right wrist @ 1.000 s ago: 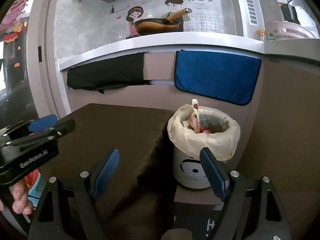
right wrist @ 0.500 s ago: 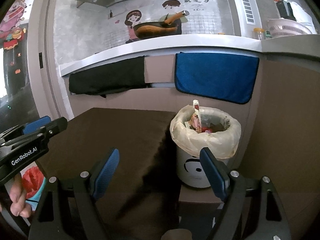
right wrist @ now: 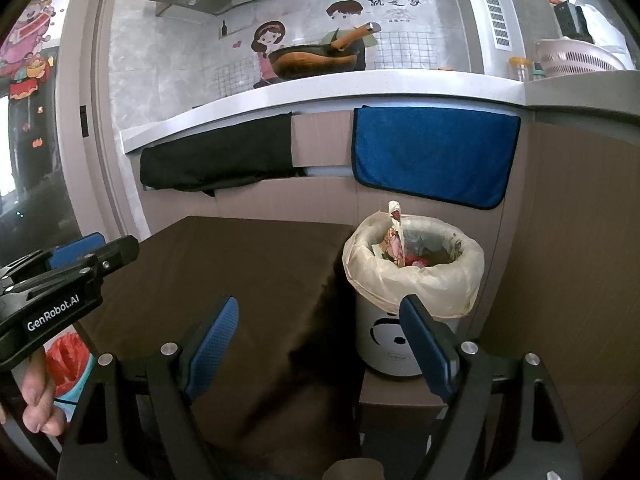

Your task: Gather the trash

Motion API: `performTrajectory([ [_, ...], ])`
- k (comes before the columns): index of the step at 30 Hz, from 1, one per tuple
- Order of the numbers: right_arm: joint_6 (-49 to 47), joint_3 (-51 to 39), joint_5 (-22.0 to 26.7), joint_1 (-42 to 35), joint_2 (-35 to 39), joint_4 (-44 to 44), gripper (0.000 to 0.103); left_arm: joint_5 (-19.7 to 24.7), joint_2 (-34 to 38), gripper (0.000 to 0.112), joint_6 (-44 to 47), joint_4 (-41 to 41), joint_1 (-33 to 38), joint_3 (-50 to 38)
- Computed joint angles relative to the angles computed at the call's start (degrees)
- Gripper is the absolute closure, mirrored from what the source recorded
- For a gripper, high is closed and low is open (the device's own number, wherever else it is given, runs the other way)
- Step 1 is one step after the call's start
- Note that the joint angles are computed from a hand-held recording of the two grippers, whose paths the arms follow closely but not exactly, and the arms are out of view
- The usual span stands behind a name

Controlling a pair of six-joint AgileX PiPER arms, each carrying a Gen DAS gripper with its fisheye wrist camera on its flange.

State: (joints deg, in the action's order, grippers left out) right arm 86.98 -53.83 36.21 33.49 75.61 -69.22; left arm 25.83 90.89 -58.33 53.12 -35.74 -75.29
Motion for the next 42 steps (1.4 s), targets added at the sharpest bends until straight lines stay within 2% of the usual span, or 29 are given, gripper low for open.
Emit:
performTrajectory([
  [9, 0.5, 0.1, 0.3, 0.0, -0.4, -0.1, 0.023, 1.1, 0.3, 0.063, 0.3, -0.1, -0.7, -0.6],
  [23, 1.5, -0.1, 1.6, 0.6, -0.2, -0.6, 0.023, -1.1, 0.1, 0.063, 8.0, -6.4, 1.7, -1.0],
  [42, 2.3, 0.3, 0.9, 0.1, 0.1, -1.0, 0.023, -2.8, 0.5, 0.063, 10.9, -8.5, 2.6, -0.7],
])
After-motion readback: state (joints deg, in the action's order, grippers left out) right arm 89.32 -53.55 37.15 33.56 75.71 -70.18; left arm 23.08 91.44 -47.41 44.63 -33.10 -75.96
